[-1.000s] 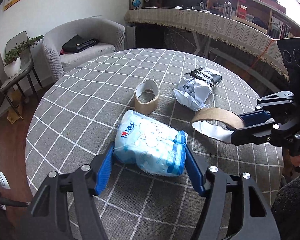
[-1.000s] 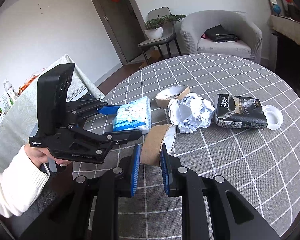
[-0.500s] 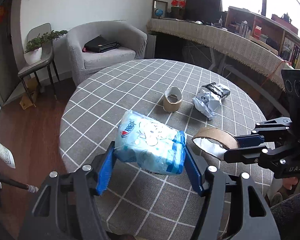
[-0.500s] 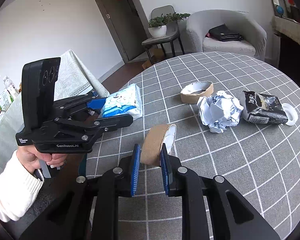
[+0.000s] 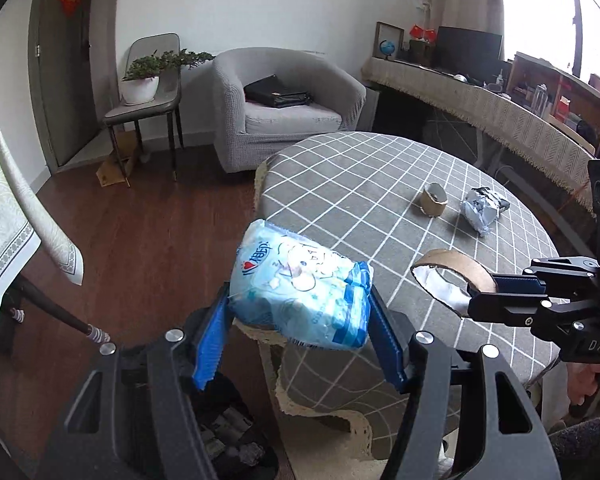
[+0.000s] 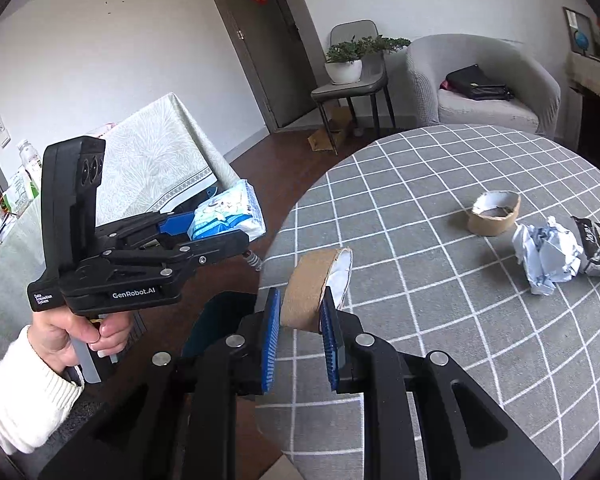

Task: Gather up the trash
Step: 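Carry the tissue pack and tape roll over the teal bin and open both grippers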

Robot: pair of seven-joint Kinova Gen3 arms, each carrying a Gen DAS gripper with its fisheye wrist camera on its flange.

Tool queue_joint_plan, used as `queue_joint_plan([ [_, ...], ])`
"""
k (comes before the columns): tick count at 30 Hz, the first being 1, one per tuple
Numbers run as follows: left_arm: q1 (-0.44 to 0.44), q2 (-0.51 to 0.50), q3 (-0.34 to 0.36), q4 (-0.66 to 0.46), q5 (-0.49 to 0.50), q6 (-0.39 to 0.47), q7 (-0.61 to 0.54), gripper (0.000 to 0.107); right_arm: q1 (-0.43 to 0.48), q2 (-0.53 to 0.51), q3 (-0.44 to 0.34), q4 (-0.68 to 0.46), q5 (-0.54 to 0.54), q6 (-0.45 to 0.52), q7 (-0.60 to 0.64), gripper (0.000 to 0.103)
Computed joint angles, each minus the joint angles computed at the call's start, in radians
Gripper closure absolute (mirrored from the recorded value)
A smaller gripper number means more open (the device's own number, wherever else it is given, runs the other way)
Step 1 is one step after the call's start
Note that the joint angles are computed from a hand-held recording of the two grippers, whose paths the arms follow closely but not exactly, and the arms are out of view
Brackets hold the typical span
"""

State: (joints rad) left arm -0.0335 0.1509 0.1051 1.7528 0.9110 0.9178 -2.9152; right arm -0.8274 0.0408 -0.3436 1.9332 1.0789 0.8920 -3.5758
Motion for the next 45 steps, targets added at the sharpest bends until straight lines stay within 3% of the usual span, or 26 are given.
queue_joint_plan([
  [11,-0.086,0.09,-0.025,-0.076,-0.106,-0.001,0.098,0.041,-0.012,0.153,0.094,-0.182,-0.002,-0.111,0.156,0.083],
  [24,-0.133,0.187,-0.014,-0.126,-0.305,-0.033,0.208,0.04,-0.057,0.293,0.218,-0.352,-0.182,-0.195,0.395,0.083],
  [37,-0.109,0.278,-0.006,-0.164,-0.528,-0.002,0.319,0.036,-0.056,0.406,0.291,-0.497,-0.419,-0.214,0.643,0.083],
  [45,-0.142,0.308,0.002,-0.191,-0.557,0.028,0.312,0.028,-0.058,0.461,0.32,-0.574,-0.522,-0.204,0.744,0.083],
])
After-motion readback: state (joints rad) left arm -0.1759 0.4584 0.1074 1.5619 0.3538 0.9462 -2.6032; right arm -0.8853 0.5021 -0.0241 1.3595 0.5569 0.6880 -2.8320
